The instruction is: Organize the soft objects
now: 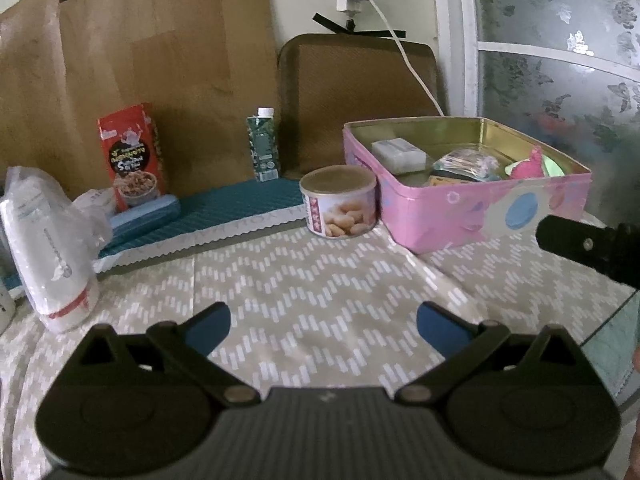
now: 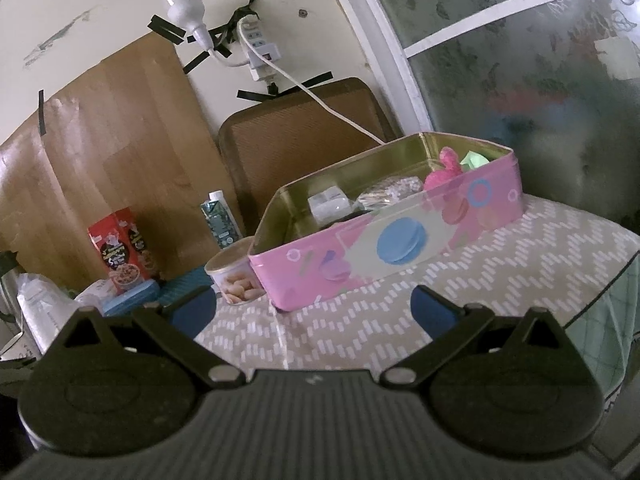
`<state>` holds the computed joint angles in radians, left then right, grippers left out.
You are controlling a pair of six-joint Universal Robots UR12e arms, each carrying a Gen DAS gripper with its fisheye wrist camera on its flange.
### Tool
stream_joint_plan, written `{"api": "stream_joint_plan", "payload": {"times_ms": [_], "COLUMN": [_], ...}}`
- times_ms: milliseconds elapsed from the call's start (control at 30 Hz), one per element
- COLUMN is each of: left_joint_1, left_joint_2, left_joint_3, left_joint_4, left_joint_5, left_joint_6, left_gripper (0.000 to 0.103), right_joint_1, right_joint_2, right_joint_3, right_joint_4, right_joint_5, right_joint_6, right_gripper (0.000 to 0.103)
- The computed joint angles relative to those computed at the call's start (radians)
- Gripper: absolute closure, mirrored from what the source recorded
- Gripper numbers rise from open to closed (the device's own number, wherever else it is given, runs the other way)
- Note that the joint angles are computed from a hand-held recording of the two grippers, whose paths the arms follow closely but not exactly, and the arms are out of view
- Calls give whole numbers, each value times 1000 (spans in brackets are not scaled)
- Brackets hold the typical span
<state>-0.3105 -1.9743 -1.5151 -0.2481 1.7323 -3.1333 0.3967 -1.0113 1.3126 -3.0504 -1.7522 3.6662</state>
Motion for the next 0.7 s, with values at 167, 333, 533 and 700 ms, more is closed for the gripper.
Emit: {"api": "stream_joint_plan", "payload": {"times_ms": [167,333,533,700], "left_joint_1": [-9,-16,-17,-15], "left_joint_2": [-7,-10,-11,-10], "left_joint_3": [6,13,20,28], "left_joint_4": [10,2,-20,-61], "left_joint_5": [47,74,75,49], "left_joint_6": [6,11,12,8], "left_gripper": [0,0,0,0], "right_joint_1": [0,0,-2,-4], "right_joint_2": [0,1,1,0], "right_joint_3": [1,1,4,5], "right_joint_4": [6,5,6,8], "right_joint_5": [1,-5,-7,-7], "right_joint_6": [5,7,17,24], "right_gripper": [0,0,0,0]}}
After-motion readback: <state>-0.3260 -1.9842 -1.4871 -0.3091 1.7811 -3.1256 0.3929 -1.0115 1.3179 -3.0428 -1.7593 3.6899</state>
